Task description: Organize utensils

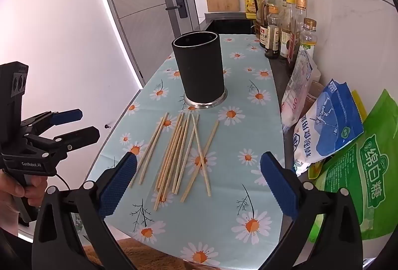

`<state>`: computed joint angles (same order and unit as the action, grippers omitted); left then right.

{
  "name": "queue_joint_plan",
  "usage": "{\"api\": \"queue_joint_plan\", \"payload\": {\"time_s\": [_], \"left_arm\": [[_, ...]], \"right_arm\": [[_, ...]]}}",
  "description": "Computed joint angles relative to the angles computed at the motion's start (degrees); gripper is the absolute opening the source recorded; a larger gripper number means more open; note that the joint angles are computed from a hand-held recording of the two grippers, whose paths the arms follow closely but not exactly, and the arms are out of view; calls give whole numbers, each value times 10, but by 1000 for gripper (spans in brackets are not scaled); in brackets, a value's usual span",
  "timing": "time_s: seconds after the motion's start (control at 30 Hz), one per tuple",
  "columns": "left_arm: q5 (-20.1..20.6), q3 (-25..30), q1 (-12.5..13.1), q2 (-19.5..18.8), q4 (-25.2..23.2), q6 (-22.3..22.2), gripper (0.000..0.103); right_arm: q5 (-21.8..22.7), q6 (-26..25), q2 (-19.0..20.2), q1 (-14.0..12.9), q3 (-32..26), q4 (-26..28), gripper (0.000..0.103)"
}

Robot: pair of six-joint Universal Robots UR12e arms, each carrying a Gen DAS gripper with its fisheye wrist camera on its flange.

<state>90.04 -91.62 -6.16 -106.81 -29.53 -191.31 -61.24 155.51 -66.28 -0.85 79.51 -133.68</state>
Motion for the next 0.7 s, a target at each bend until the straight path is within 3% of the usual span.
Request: {"api": "queue_joint_plan", "payload": {"time_s": [0.7], "left_arm": [[3,-7,-1,3,4,-4,97]], "right_arm": [[7,-6,3,0,-1,4,99]]}}
